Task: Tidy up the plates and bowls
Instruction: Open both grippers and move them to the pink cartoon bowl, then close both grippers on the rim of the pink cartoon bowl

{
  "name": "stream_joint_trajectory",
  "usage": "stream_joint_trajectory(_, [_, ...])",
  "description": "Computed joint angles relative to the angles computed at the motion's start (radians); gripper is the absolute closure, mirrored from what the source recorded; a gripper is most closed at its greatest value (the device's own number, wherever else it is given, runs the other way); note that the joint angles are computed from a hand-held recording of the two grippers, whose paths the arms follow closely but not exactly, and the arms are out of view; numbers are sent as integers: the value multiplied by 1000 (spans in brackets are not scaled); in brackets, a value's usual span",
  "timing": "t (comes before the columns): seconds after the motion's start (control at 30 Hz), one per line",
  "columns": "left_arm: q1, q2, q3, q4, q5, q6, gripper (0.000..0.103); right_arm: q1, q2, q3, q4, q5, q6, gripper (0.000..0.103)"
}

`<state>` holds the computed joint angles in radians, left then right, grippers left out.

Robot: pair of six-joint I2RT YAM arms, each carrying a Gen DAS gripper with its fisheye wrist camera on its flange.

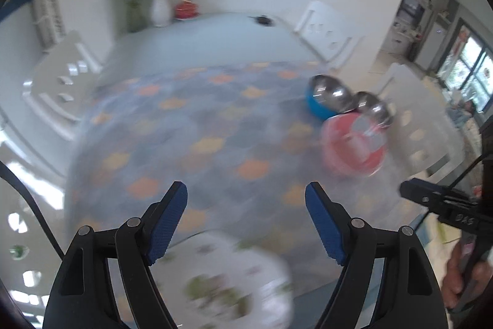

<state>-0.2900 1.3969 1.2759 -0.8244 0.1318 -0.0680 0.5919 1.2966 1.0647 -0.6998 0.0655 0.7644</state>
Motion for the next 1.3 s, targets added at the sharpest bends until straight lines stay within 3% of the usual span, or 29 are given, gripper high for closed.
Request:
stream_joint_trajectory(0.13, [-112, 194, 134, 16, 19, -144, 27, -222, 16, -6, 0, -101, -134, 34])
stream_joint_trajectory(0.27, [-194, 340, 205, 51, 23, -241, 36, -374, 112, 12, 22, -170, -249, 34])
stream_joint_trajectory(0.43, [-236, 515, 292, 87, 52, -334, 38, -469, 250, 38, 69, -231, -350, 34])
stream_joint_trajectory(0.53, [-240, 603, 332, 99, 81, -383, 53, -480, 315, 54, 89, -230, -391, 35])
stream_joint_trajectory(0.6, [-243, 638, 349, 102, 84, -402, 54, -490, 354, 66, 106, -248, -412, 42])
stream_joint_trajectory(0.77, [-249, 685, 361, 125, 103, -424, 74, -491, 418, 78, 151, -261, -455, 57])
stream_joint_trajectory(0.83, [-253, 707, 384, 107, 96, -436, 76, -488, 441, 85, 164, -268, -468, 68])
stream_joint_trajectory(1.03, [-275, 712, 387, 128, 85, -448, 78, -477, 485, 83, 203, -306, -516, 86])
stream_joint_trajectory(1.17, [-298, 703, 393, 115, 25, -426, 85, -449, 479, 79, 199, -256, -550, 88])
stream_joint_trajectory(1.3, [-298, 646, 336, 132, 44, -432, 85, -452, 434, 48, 192, -277, -545, 88])
